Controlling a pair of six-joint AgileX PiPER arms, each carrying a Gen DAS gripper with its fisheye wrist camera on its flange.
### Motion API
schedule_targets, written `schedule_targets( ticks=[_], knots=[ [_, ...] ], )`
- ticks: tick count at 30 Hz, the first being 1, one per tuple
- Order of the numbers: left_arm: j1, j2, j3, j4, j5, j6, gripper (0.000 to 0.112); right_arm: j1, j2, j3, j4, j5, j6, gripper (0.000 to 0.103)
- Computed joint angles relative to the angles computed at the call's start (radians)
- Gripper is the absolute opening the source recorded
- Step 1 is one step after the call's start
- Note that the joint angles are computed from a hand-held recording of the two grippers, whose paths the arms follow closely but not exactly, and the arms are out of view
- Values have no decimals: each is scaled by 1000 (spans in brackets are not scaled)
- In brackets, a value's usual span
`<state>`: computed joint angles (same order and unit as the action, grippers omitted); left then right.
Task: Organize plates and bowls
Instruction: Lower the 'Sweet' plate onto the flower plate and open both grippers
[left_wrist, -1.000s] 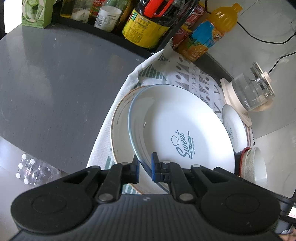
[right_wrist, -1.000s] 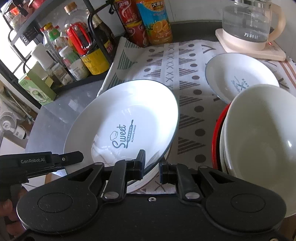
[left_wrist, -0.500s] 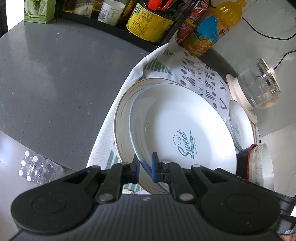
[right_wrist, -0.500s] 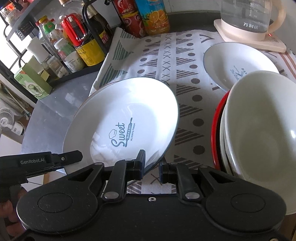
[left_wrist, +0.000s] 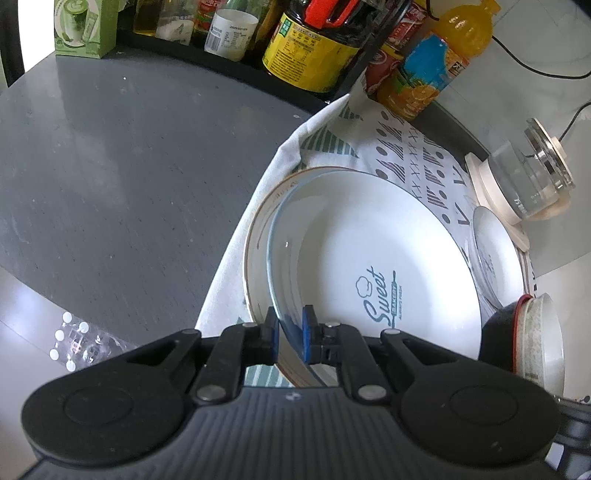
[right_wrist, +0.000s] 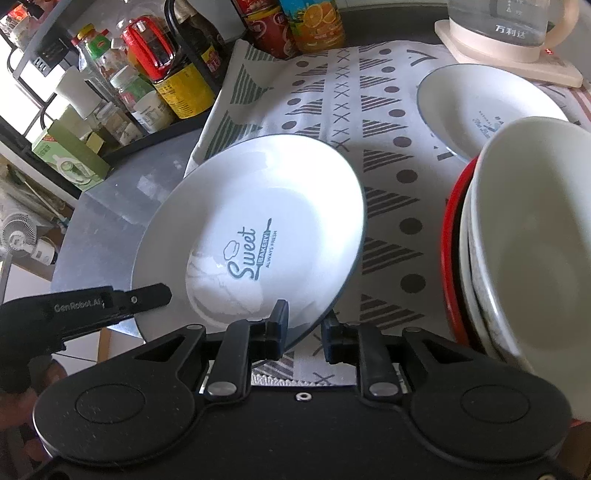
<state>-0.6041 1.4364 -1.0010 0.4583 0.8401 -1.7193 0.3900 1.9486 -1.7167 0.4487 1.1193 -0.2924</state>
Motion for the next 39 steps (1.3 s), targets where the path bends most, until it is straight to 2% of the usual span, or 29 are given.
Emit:
schedule_targets(
  ticks=[10,18,22,29,33,35,39],
  knots=[
    [28,2,2,16,6,-6,8,-7,-4,-10,13,21,-9,23],
    [59,-1,-13,-35,12,42,8,-19,-11,-1,9,13,-4,23],
    [72,-12,-17,-69,13,69,8,-28,-11,13,31,7,-16,14],
    [91,-32,-26,-116,28,105,9,-37,-19,29,46,-15,-10,9],
    [89,-32,-44,-122,61,125,9,-39,-21,34,50,-22,-11,8],
    [79,-21,-67,-112,107,133,10,-39,-24,38,52,-27,-13,6],
    [86,-31,-54,-128,110,142,10,-37,-30,49,59,-37,-23,4]
  ],
)
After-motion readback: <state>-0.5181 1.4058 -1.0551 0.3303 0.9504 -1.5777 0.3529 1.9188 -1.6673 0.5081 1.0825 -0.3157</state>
